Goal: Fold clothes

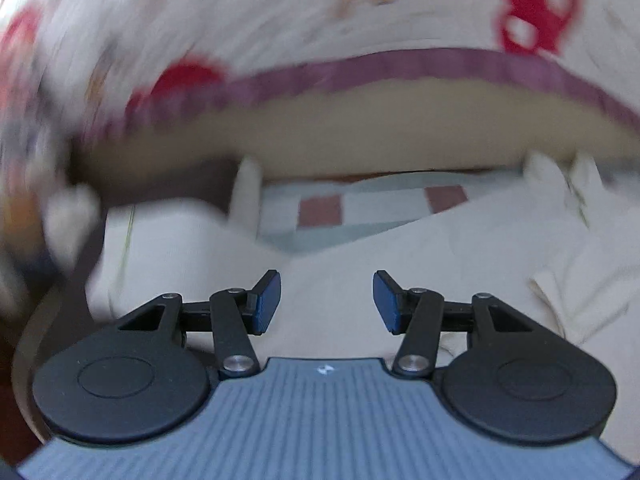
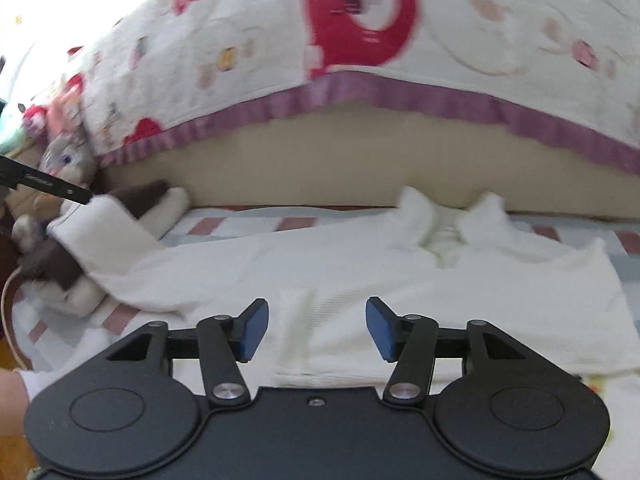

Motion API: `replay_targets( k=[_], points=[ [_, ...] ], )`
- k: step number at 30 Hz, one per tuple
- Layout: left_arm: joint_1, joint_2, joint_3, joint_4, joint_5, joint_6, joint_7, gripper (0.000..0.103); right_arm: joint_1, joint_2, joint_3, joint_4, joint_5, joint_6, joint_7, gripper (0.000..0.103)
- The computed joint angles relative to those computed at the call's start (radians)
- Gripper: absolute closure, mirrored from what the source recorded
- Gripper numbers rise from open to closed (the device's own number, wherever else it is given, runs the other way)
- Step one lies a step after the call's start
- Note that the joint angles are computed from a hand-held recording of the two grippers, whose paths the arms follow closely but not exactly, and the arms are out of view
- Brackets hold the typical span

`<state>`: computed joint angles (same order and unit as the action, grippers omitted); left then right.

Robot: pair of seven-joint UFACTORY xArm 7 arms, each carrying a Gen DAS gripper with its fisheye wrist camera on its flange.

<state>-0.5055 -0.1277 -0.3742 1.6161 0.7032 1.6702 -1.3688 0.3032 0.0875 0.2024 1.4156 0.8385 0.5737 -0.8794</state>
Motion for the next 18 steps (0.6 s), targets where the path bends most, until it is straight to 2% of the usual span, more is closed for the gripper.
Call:
replay_targets(
  k=[2,5,8,10,12,15,18],
  points=[
    [0.008,-0.071,-0.002,-0.106,-0.012,0.005,-0.088,0.052,0.022,0.023,0.017,0.009,-0.018,-0.045,-0.024,0.039],
    [0.038,-0.147,-0.028,-0.215,-0.003,0.021,-0.167,0.052,0.053,0.071,0.045,0.041,-0.066,-0.107,-0.024,0.039],
    [0.076,-0.210,-0.069,-0.285,0.028,0.032,-0.230,0.052,0.070,0.145,0.082,0.131,-0.082,-0.067,0.002,0.039],
    [0.113,-0.231,-0.124,-0.310,0.096,0.094,-0.289,0.051,0.088,0.195,0.112,0.190,-0.088,-0.050,0.011,0.039],
    [0.140,-0.249,-0.163,-0.332,0.159,0.154,-0.329,0.041,0.111,0.238,0.138,0.240,-0.106,-0.044,0.019,0.039],
    [0.154,-0.312,-0.123,-0.378,0.093,0.125,-0.347,0.040,0.149,0.304,0.180,0.318,-0.122,-0.051,0.017,0.039],
    [0.159,-0.418,-0.055,-0.478,-0.004,0.002,-0.377,0.040,0.188,0.392,0.227,0.431,-0.147,-0.024,-0.026,0.039]
  ],
)
